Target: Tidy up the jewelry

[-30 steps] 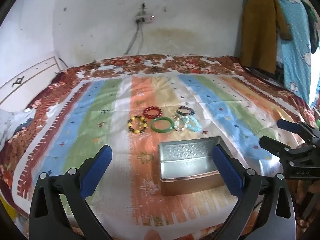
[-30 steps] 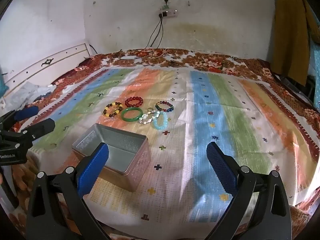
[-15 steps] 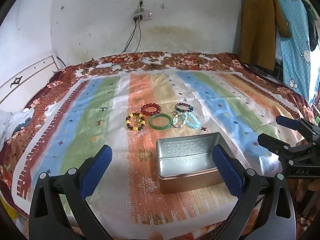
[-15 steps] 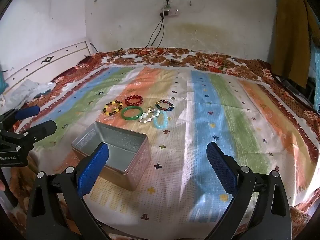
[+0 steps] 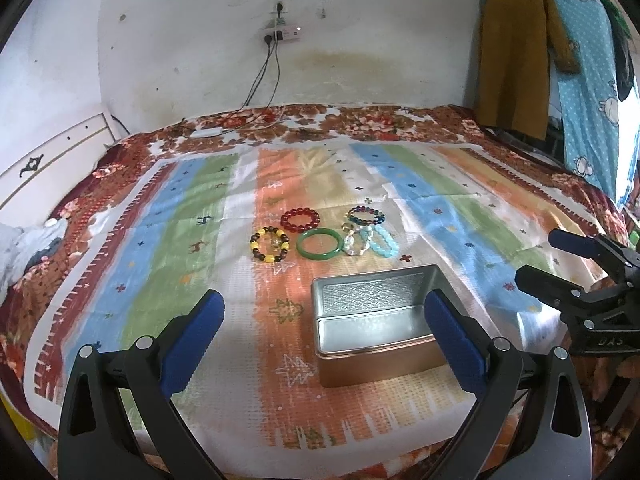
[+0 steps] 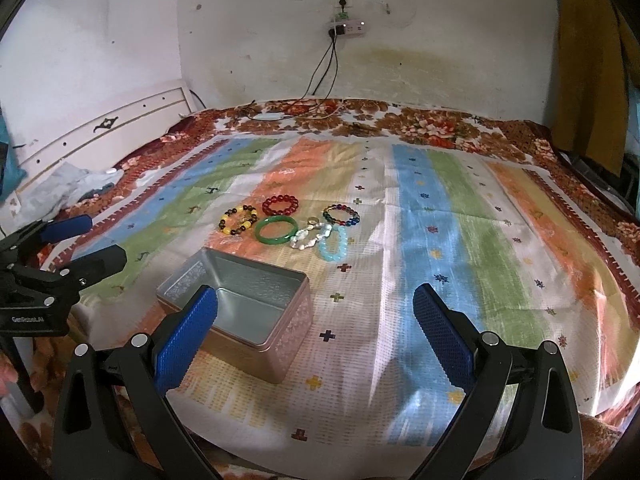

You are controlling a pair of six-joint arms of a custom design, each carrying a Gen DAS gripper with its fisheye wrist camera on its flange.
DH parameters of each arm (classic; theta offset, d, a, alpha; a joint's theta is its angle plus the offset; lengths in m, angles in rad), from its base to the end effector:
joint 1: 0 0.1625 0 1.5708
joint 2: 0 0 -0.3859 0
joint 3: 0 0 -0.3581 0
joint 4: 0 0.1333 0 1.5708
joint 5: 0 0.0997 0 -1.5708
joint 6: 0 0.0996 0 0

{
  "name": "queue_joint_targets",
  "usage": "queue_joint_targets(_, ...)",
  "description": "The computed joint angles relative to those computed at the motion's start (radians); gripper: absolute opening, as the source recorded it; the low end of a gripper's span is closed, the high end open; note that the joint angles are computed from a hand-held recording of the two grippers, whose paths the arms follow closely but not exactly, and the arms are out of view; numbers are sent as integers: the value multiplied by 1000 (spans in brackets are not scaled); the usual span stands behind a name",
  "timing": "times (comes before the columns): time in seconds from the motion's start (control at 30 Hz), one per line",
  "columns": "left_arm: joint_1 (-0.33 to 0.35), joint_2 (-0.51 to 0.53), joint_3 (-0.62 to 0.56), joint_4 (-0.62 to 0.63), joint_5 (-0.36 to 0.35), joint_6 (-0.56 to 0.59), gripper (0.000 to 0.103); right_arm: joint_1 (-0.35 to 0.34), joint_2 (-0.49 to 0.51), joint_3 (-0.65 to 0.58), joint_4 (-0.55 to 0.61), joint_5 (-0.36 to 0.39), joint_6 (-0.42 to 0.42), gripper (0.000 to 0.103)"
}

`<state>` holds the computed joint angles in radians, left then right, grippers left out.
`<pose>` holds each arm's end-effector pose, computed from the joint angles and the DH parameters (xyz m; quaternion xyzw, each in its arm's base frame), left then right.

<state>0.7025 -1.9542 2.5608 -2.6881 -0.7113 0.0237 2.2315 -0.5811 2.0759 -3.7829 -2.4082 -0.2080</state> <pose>-0.0701 -0.3329 0.3082 0.2845 0.8389 -0.3747 0.2736 0.3345 -0.3337 0.0326 0.2305 -0.8361 0.3979 0.2990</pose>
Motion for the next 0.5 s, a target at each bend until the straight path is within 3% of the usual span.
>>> queue_joint_targets(0.5,-10,13,4,-6,41,-19,98,6,-2,-11,-1,-23,15,99)
